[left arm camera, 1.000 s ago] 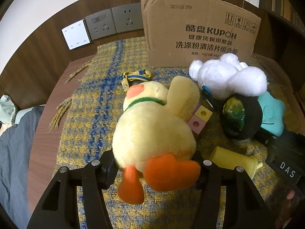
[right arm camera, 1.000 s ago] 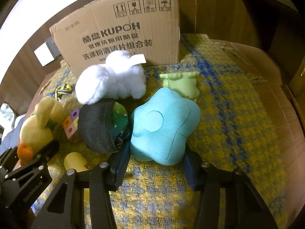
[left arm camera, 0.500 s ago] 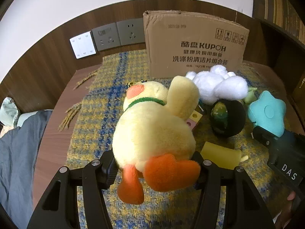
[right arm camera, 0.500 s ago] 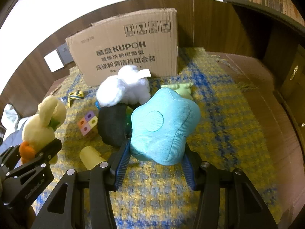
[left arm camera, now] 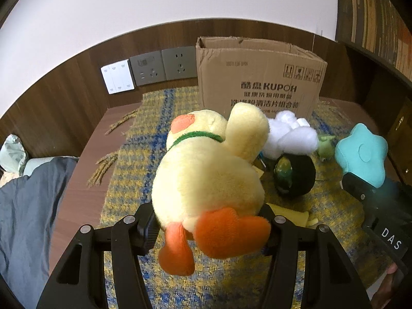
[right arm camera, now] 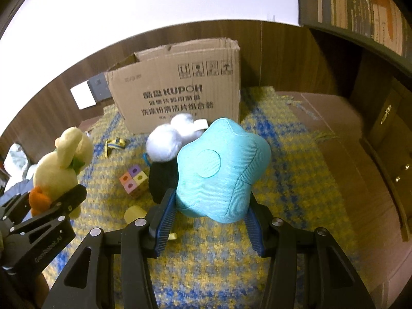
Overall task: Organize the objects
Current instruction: 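Lift the duck with the left tool while the right tool lifts the star toward the box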
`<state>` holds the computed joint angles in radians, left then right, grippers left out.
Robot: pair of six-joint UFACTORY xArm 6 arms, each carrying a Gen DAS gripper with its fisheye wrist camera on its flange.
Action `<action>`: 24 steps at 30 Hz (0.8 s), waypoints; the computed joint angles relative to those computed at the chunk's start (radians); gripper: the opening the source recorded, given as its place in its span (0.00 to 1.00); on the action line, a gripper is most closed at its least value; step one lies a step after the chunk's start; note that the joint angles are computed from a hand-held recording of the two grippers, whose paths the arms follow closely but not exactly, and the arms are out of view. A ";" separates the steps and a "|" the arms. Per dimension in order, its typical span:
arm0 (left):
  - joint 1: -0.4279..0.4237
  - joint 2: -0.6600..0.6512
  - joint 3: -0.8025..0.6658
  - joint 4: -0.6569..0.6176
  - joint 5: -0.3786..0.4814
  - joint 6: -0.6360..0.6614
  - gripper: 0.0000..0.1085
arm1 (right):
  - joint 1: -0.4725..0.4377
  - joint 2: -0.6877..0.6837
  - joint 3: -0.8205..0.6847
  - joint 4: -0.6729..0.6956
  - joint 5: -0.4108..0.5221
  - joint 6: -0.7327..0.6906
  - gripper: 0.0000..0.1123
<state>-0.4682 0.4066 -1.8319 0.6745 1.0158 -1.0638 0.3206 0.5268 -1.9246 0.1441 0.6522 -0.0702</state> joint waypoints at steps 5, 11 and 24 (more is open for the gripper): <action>0.002 0.013 -0.033 0.010 -0.003 0.009 0.53 | 0.003 0.003 -0.015 -0.011 -0.014 -0.001 0.45; 0.009 0.029 -0.076 0.026 -0.005 0.018 0.53 | 0.005 0.016 -0.053 -0.035 -0.045 0.006 0.45; 0.030 0.086 -0.208 0.064 -0.014 0.056 0.53 | 0.012 0.125 -0.281 -0.041 -0.001 -0.009 0.45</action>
<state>-0.4386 0.4922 -2.0403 0.7384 1.0017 -1.0082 0.3322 0.6521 -2.2056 0.1031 0.6514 -0.0790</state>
